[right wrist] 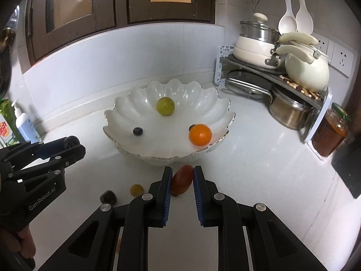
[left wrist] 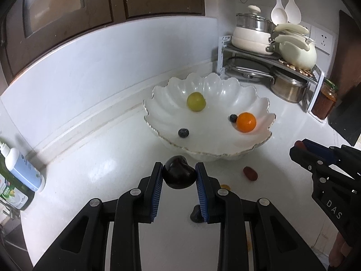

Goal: Organize fruits
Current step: 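Carry the dark plum with the left tool while the right tool carries the date over the bowl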

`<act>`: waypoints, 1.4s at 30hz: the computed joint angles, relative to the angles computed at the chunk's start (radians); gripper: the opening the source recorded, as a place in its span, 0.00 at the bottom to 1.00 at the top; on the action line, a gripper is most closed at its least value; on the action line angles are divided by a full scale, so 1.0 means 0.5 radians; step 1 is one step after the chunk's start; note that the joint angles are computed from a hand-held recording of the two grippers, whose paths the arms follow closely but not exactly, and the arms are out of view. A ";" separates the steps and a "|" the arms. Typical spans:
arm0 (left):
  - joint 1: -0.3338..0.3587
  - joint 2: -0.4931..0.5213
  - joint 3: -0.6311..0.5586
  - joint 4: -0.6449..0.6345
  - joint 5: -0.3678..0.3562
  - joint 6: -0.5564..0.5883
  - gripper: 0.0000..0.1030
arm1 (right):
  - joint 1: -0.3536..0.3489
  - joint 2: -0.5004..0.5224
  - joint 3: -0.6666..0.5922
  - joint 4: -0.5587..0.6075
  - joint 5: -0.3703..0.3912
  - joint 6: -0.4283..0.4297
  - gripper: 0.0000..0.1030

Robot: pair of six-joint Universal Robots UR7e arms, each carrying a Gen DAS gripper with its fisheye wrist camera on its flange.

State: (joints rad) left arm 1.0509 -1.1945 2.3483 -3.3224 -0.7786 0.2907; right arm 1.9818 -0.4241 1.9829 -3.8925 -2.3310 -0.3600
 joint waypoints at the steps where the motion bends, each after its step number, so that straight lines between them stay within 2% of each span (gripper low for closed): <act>1: -0.004 0.001 -0.006 0.004 -0.002 -0.002 0.29 | 0.002 -0.005 -0.003 -0.002 -0.001 -0.006 0.20; 18: -0.046 0.084 -0.176 -0.013 -0.071 0.044 0.29 | -0.005 -0.093 -0.105 0.006 -0.026 -0.149 0.20; 29: -0.007 0.159 -0.344 0.022 -0.145 0.090 0.29 | -0.025 -0.111 -0.232 0.039 -0.023 -0.257 0.20; 42: 0.074 0.322 -0.577 0.093 -0.226 0.133 0.29 | -0.102 -0.081 -0.421 0.151 -0.007 -0.284 0.20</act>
